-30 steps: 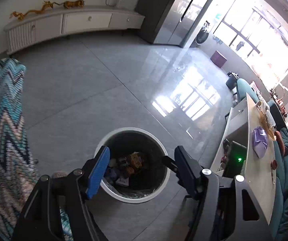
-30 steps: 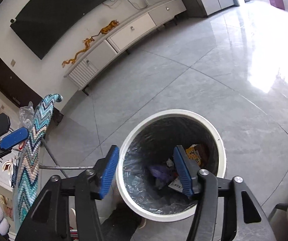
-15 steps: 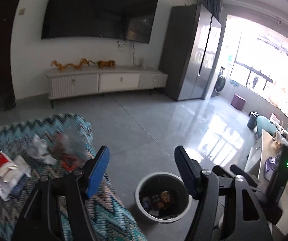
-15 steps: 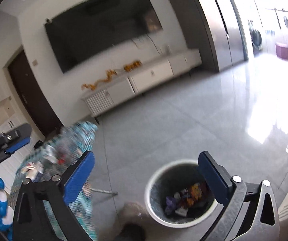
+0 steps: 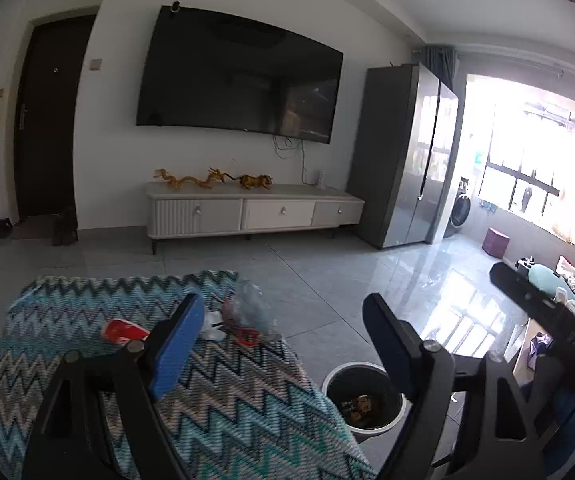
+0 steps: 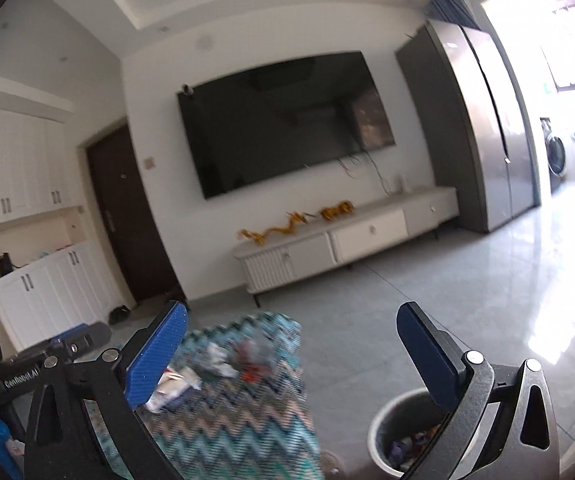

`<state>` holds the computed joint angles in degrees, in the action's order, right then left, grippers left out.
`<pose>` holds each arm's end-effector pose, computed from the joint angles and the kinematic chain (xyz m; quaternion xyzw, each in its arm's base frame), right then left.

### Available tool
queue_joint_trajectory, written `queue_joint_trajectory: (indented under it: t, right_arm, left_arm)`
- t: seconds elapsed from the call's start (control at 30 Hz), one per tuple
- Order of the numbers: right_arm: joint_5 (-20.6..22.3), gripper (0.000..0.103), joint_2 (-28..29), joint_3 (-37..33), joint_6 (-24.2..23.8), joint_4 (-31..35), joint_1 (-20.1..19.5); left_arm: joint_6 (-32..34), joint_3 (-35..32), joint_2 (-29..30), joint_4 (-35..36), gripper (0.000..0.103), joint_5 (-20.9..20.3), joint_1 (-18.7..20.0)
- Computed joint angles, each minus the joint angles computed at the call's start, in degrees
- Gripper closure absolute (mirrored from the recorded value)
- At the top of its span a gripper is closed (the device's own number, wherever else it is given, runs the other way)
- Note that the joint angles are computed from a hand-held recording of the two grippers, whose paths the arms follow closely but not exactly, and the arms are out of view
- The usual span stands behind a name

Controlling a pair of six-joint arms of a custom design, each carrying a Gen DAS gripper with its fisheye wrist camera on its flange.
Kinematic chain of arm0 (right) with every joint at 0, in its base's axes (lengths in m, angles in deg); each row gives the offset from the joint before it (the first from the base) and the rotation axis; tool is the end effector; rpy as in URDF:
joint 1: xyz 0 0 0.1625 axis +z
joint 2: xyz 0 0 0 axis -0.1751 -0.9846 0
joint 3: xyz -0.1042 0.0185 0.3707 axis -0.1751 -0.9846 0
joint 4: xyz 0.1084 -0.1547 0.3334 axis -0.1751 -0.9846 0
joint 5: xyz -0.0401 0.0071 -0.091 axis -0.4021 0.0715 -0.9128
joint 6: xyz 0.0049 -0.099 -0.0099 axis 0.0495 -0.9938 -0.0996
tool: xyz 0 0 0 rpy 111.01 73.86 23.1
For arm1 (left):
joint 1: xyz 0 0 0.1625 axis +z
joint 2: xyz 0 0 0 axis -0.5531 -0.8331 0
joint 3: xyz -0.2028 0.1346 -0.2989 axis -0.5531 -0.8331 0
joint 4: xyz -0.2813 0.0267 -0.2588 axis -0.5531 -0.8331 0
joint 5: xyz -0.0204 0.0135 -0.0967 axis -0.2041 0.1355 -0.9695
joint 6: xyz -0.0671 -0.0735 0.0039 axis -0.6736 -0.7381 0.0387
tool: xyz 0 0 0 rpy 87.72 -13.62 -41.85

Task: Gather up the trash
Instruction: 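Move both open grippers back to the trash pile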

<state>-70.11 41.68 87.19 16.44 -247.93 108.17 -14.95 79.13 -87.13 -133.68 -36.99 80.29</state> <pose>0.2557 -0.7800 0.2843 0.3488 -0.8225 0.4451 0.0602 -0.3028 -0.6444 0.2410 0.0899 0.7666 -0.5635 0.2946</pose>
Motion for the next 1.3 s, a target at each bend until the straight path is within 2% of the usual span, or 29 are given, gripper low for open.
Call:
queue_joint_trajectory:
  t: [0.1,0.3,0.47,0.57,0.73,0.93,1.13,1.23,1.3]
  right_arm:
    - [1.2,0.0,-3.3,6.4,-0.5,-3.4,1.6]
    - [3.0,0.0,-7.3,14.3,-2.2,-6.6,4.2]
    - [3.8,0.0,-8.4,17.5,-3.8,-6.7,6.0]
    - [3.6,0.0,-7.8,17.4,-4.4,-6.0,6.6]
    - [3.1,0.0,-6.2,16.0,-4.4,-3.8,6.5]
    - [0.8,0.0,-1.4,9.9,-3.6,1.9,5.6]
    - [-2.0,0.0,6.4,-0.6,-3.0,8.9,4.5]
    - [-3.6,0.0,11.3,-8.0,-2.6,13.3,3.8]
    - [-4.9,0.0,16.1,-15.8,-2.3,17.8,3.3]
  left_arm:
    - [1.5,6.3,-4.2,-5.1,0.019,2.3,-1.6]
    - [2.1,18.3,-12.4,-13.9,0.018,7.0,-4.0]
    - [4.9,23.4,-16.4,-21.0,0.016,10.7,-4.6]
    - [4.4,26.9,-19.0,-23.1,0.016,11.8,-4.4]
    - [-1.1,31.2,-22.5,-20.1,0.016,12.0,-2.6]
    - [-8.9,31.9,-23.6,-11.7,0.016,8.6,2.2]
    - [-17.1,29.4,-22.1,0.0,0.016,2.0,9.1]
    - [-18.7,26.5,-20.0,5.0,0.016,-2.0,12.9]
    - [-18.7,24.6,-18.7,7.1,0.016,-3.9,14.7]
